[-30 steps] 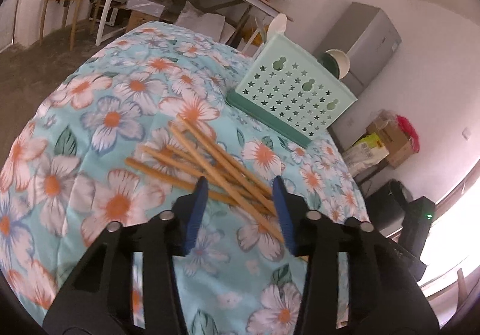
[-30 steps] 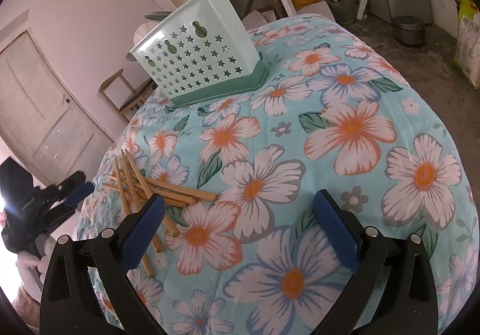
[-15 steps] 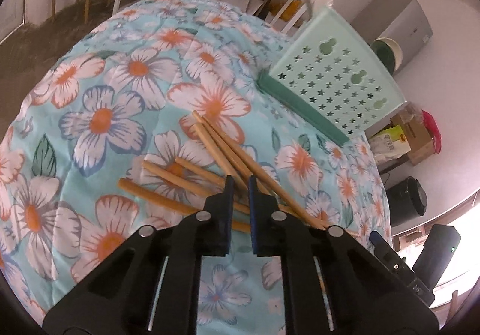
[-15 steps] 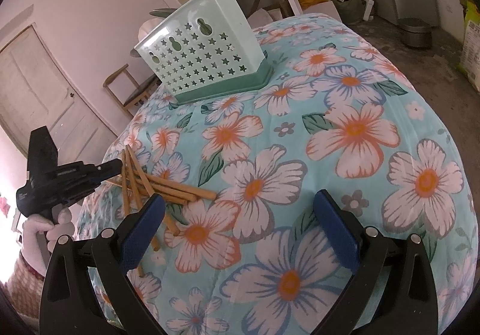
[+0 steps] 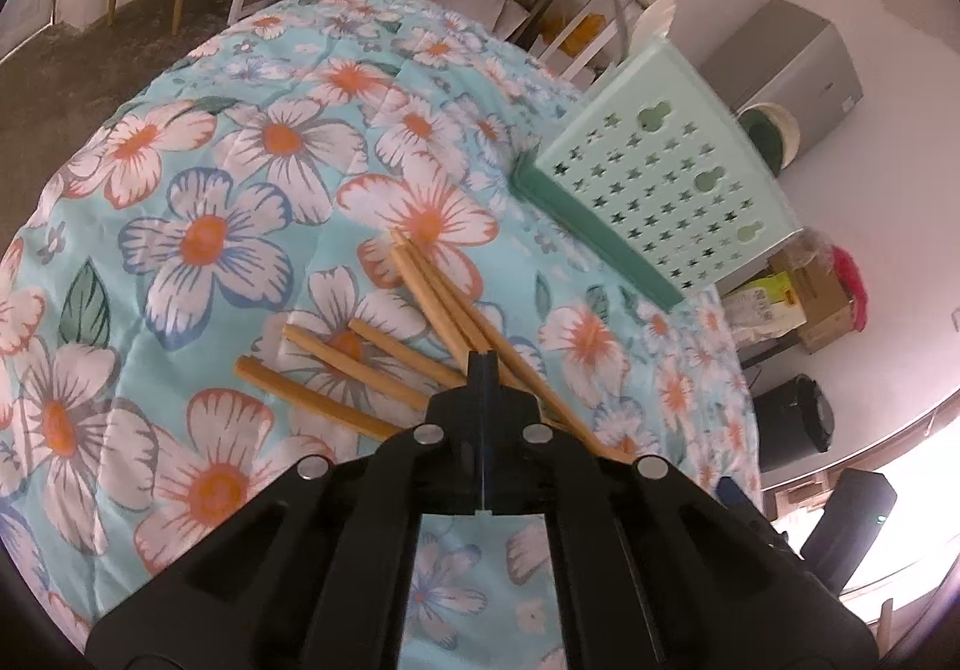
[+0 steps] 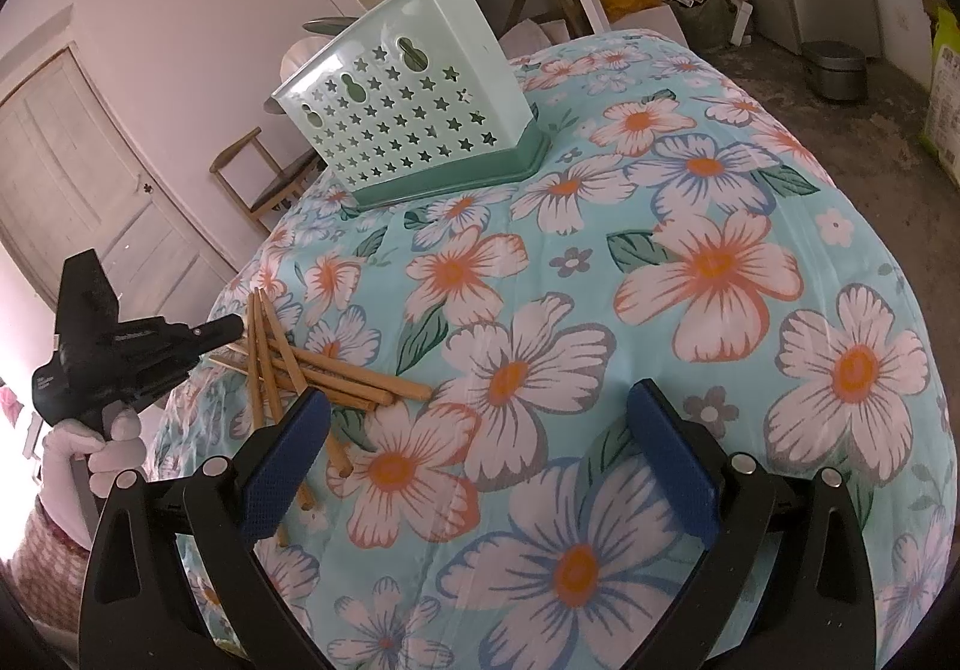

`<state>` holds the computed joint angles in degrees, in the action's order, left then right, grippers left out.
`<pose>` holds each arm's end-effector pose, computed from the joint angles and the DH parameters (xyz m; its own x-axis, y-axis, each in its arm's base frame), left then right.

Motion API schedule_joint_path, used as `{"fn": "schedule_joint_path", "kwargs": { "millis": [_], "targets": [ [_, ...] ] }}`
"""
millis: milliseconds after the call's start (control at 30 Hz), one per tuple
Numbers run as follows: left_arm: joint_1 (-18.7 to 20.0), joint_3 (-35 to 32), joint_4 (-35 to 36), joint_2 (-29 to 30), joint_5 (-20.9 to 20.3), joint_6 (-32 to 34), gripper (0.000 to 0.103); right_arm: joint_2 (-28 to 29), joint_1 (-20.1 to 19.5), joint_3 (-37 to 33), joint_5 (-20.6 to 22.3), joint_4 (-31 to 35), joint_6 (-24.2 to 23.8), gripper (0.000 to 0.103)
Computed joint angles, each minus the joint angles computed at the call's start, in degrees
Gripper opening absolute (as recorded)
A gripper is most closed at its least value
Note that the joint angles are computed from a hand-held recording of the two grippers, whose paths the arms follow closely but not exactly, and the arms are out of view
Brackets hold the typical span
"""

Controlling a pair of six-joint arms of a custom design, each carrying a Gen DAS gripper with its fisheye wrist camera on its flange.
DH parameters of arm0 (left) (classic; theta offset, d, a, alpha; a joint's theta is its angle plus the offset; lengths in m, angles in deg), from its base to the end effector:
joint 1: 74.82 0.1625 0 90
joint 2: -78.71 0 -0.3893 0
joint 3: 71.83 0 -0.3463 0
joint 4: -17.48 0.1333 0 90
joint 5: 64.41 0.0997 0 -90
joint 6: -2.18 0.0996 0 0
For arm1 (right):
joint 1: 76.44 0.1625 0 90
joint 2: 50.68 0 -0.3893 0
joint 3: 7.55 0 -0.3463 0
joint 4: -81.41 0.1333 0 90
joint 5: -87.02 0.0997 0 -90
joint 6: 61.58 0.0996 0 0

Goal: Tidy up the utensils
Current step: 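Lower the left tool onto the wooden chopsticks and close on one, then lift the chopstick out of the pile with the left tool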

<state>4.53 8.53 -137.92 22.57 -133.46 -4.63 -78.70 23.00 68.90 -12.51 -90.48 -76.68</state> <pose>0.0424 -0.6887 0.3393 -0.9710 -0.1461 -0.1891 0.0241 0.7275 -0.6857 0.2318 -0.6820 0.0593 -0.9181 -0.2836 0.2770 -0.3894 0.7759 -0.4963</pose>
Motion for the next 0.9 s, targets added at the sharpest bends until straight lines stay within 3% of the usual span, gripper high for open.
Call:
{"fn": "schedule_joint_path", "kwargs": {
  "millis": [300,433,600,900],
  "targets": [
    [0.3,1.5,0.5,-1.7,-3.7,-1.6,0.0,-0.1,0.0,0.0,0.0,0.1,0.2,0.097],
    [0.9,0.6,-0.7,-1.3,-3.5,-3.4,0.001,-0.1,0.0,0.0,0.0,0.1,0.2,0.097],
    [1.3,-4.0,1.6,0.9,-0.5,-3.0,0.005,-0.1,0.0,0.1,-0.1,0.0,0.1,0.097],
    [3.0,-11.6,9.3,4.9,-2.3,-5.1,0.006,-0.1,0.0,0.2,-0.1,-0.2,0.1,0.097]
  ]
}}
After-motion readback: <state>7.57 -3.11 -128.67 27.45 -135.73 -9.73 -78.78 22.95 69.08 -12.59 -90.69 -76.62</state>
